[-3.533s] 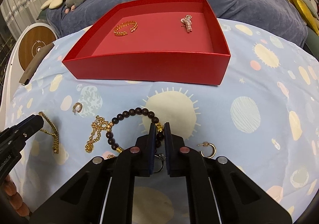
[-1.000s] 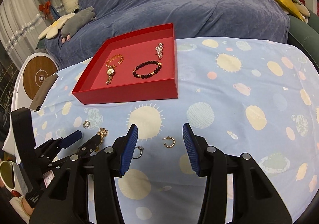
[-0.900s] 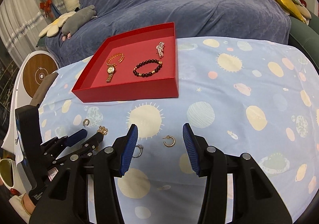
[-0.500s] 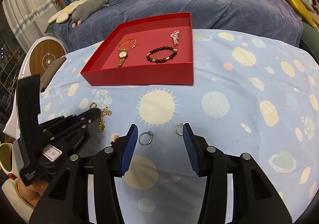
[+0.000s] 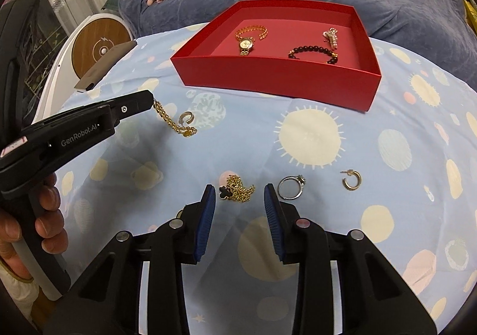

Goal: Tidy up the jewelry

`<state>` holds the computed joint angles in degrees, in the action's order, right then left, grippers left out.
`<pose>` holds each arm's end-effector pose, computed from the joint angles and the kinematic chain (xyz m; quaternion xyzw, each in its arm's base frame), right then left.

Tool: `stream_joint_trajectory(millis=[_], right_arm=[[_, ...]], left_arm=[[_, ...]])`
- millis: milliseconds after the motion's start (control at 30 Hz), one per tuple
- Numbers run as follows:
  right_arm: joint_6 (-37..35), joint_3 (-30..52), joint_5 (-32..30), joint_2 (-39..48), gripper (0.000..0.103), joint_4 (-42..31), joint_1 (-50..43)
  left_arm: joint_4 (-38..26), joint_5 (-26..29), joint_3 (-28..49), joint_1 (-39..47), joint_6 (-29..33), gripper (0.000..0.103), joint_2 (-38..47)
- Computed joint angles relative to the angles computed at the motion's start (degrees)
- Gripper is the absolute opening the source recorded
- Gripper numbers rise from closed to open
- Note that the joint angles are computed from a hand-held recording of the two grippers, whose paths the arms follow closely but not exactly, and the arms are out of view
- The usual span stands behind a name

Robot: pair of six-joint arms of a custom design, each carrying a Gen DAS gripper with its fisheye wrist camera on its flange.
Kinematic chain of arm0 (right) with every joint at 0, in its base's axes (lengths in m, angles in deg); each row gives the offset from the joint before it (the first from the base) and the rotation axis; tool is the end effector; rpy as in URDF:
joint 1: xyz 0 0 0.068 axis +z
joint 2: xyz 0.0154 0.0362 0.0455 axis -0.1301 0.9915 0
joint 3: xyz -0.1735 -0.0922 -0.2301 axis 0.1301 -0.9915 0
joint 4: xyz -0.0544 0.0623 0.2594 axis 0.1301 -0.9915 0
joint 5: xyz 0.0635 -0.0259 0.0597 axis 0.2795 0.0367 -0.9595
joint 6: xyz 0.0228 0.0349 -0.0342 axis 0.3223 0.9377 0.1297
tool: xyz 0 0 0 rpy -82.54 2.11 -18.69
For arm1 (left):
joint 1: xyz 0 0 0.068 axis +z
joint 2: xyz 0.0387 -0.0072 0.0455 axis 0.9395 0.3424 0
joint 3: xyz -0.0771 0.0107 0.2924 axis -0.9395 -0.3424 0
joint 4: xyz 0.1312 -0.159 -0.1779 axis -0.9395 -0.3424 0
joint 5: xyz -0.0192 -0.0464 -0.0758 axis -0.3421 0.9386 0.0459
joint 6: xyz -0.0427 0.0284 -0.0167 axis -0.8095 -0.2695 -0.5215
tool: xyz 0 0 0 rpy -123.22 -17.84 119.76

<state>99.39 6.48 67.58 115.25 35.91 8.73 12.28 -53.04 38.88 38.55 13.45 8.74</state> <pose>0.2037 0.0559 0.2467 0.0953 0.9520 0.0652 0.2836 0.3018 -0.1884 0.2676 0.2344 0.9097 -0.1477 0.3094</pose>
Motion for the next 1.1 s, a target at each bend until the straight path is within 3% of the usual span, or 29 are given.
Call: stream_joint_trajectory(millis=[300, 533, 767, 833, 1100], right_arm=[[-0.56, -0.73, 1.17, 4.05, 0.029, 2.81, 0.38], [-1.56, -0.34, 2.03, 4.58, 0.014, 2.68, 1.02], [-0.90, -0.25, 1.04, 4.05, 0.012, 2.38, 0.28], [-0.79, -0.12, 0.58, 3.36, 0.003, 1.98, -0.02], [-0.77, 0.74, 0.64, 0.40, 0.003, 0.93, -1.63]], left_arm=[[-0.50, 1.37, -0.36, 2.19, 0.27, 0.002, -1.38], [-0.74, 1.44, -0.65, 2.61, 0.63, 0.002, -1.57], [-0.76, 1.58, -0.77, 2.80, 0.55, 0.002, -1.80], [-0.96, 1.56, -0.65, 2.95, 0.50, 0.002, -1.83], [-1.21, 1.46, 0.19, 2.83, -0.04, 0.002, -1.77]])
